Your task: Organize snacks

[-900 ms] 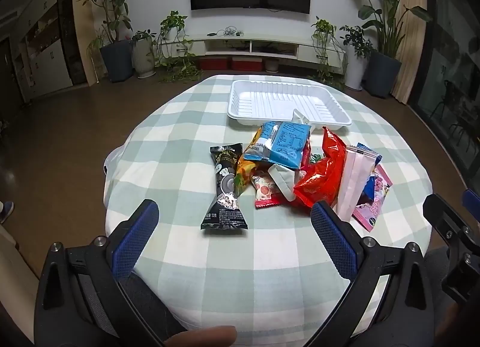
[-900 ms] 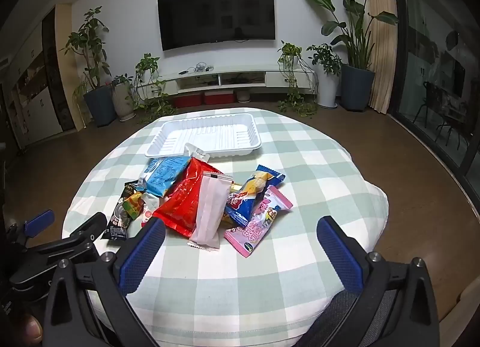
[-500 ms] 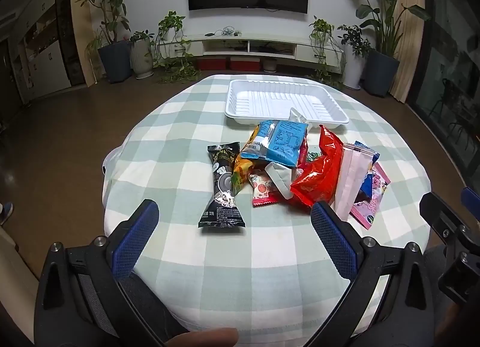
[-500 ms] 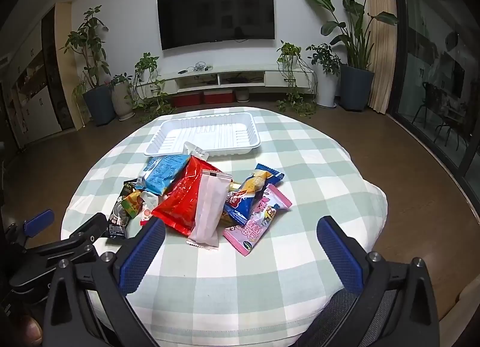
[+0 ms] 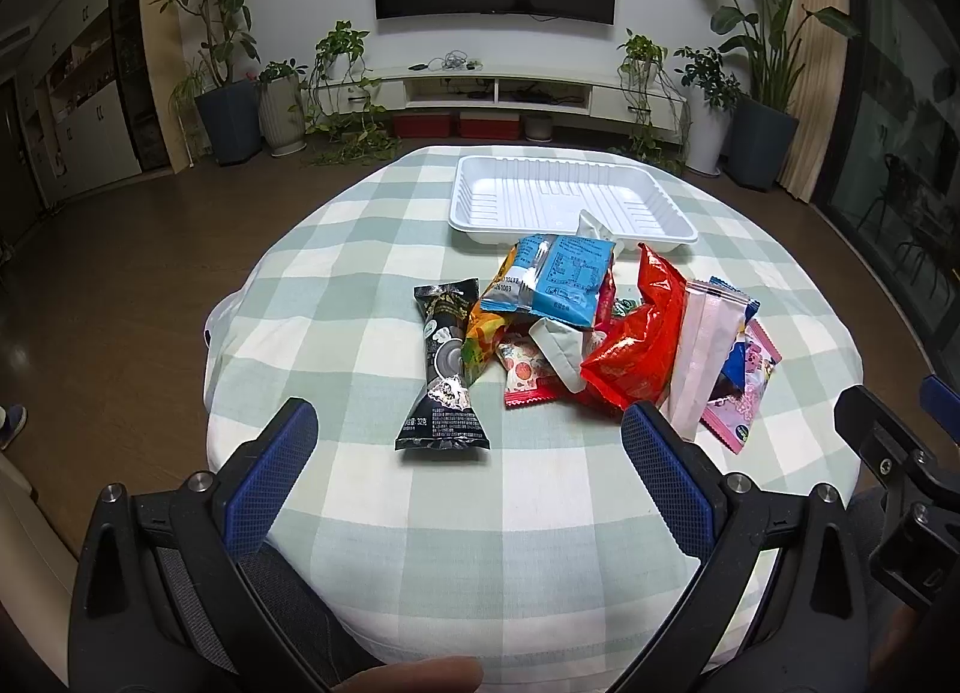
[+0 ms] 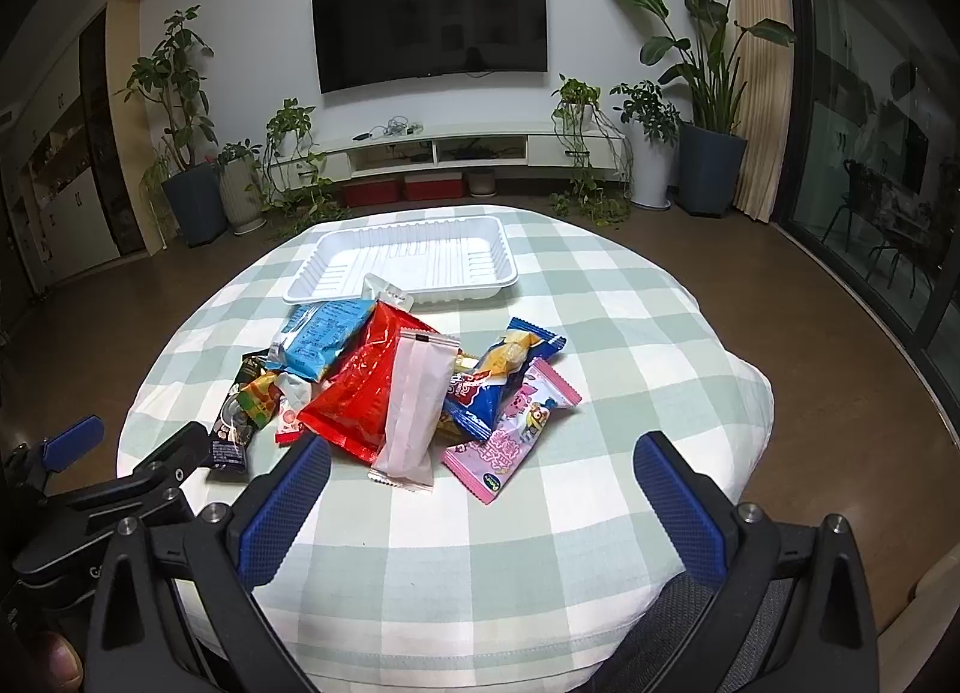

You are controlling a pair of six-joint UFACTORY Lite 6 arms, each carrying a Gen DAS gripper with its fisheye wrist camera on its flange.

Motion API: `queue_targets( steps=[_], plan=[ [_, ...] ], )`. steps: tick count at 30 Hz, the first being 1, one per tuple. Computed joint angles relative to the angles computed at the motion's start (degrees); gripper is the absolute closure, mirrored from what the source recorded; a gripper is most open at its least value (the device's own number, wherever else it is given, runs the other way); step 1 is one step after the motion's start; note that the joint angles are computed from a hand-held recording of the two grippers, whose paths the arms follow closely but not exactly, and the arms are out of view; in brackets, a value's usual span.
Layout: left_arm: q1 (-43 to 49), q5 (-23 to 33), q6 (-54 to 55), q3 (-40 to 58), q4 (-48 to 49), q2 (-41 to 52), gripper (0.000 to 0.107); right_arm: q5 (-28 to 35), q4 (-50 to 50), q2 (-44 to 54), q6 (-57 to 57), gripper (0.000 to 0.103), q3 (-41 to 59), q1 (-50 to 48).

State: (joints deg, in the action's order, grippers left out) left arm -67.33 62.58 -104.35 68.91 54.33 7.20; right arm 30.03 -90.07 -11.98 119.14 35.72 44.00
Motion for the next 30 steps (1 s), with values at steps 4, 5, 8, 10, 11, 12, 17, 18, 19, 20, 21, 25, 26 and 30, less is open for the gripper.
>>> queue_targets(
  steps=[4,5,8,10,11,12,17,18,19,20,21,25,26,30],
  plan=[
    [0.0,0.0,0.0,0.0,0.0,0.0,0.004,-0.2,-0.1,-0.4,0.0,0.0,-0.4,-0.1],
    [0.1,-0.1,0.1,0.0,0.0,0.0,0.004,-0.1,-0.1,-0.2,0.0,0.0,-0.3,-0.1],
    [0.0,0.0,0.1,0.1,-0.1,0.1,0.004,-0.2,0.1,-0.2,-0.1,0.0,-0.3,-0.1],
    [0.1,-0.1,0.2,0.1,-0.1,0.1,0.004,-0.1,0.2,-0.2,-0.2,0.0,-0.4,0.0],
    [0.1,-0.1,0.2,0.1,-0.1,0.1,0.004,-0.2,0.2,-0.1,-0.2,0.0,-0.2,-0.2],
    [0.0,-0.1,0.1,0.0,-0.1,0.0,0.004,-0.2,0.3,0.0,-0.3,0.0,-0.2,-0.2],
    [0.1,-0.1,0.3,0.1,-0.2,0.1,0.004,-0.2,0.5,0.1,-0.5,0.0,-0.1,-0.1],
    [0.0,0.0,0.2,0.1,-0.2,0.1,0.004,-0.2,0.5,0.1,-0.5,0.0,-0.1,-0.1],
    [0.1,-0.2,0.3,0.1,-0.2,0.1,0.004,-0.2,0.6,0.0,-0.6,0.0,-0.1,-0.1],
    [0.1,-0.2,0.3,0.1,-0.2,0.1,0.004,-0.3,0.6,0.1,-0.6,0.0,0.0,-0.2],
    [0.1,-0.1,0.3,0.2,-0.2,0.1,0.004,-0.2,0.5,0.0,-0.5,0.0,-0.2,-0.1],
    [0.1,-0.1,0.4,0.2,-0.2,0.1,0.004,-0.3,1.3,0.1,-1.3,0.0,0.1,-0.2],
    [0.1,-0.1,0.4,0.2,-0.2,0.1,0.004,-0.6,-1.0,0.9,1.0,0.0,-0.1,-0.6],
    [0.2,-0.1,0.5,0.2,-0.3,0.1,0.004,-0.1,-2.6,1.2,3.4,0.0,-1.3,0.1]
  ],
)
